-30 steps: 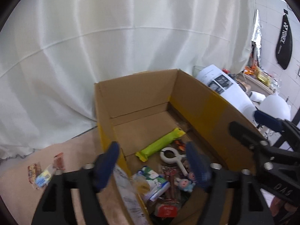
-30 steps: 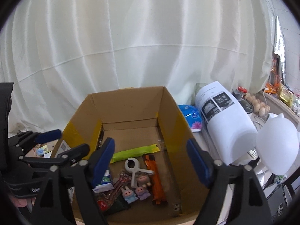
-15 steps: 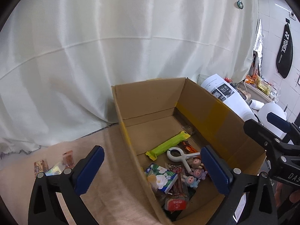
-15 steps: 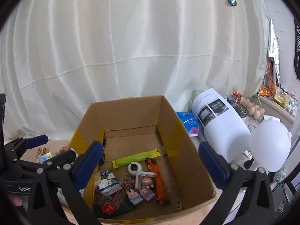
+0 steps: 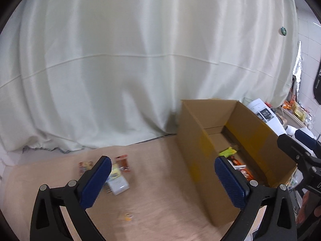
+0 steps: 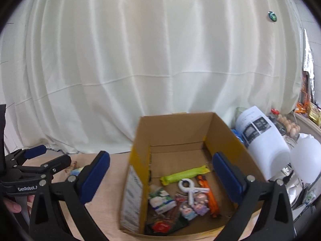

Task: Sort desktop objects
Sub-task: 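Return both tools from the box to the remaining pile, then grasp the yellow duck sticker packet with right tool while left tool grasps the sachima cake packet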

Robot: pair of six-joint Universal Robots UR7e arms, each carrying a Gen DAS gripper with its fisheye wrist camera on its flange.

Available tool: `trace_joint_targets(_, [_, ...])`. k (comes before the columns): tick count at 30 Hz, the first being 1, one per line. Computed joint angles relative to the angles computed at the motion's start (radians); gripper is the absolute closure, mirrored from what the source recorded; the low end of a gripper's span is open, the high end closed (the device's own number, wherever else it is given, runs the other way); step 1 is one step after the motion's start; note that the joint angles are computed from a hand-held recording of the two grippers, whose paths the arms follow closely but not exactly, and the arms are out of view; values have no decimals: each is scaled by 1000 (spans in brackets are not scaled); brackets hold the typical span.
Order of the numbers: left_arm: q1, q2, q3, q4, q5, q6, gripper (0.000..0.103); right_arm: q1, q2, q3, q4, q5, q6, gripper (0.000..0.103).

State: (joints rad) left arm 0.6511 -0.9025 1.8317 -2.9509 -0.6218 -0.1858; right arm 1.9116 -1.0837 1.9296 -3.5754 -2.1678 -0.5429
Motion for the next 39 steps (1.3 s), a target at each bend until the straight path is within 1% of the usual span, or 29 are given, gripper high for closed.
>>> trace_joint_targets(4, [14,-82,77,7,54,-27,0,27,53,-20,9,25,12,0])
trace_joint_targets(10, [44,-196,170,45,117,-95,0,55,134,-65,46,39,23,0])
trace_joint_targets(13, [59,-232,198,74,154,-120,0,67,172,-87,63,43,25,0])
trace_joint_targets(15, [69,-251,217,83,166,-134,0,73,195,-102,76,40,27,0])
trace_joint_targets(19, [97,-276,237,95,153,-153,0,75,236,-122,98,49,43,0])
trace_joint_targets(22, [118,-275,249,79,154,-149,0,68,265,-133,109,53,46,0])
trace_joint_targets(24, [136,-275,259,64,138,-153,0,62,281,-137,120,55,49,0])
trace_joint_targets(27, [161,-268,264,79,122,-171,0,49,302,-144,144,58,57,0])
trace_joint_targets(31, [201,-250,257,84,90,-174,0,27,324,-158,189,82,68,0])
trace_joint_targets(35, [231,-216,240,71,84,-165,0,8,348,-173,226,88,63,0])
trace_joint_targets(39, [266,-189,216,102,48,-171,0,-13,360,-178,286,106,83,0])
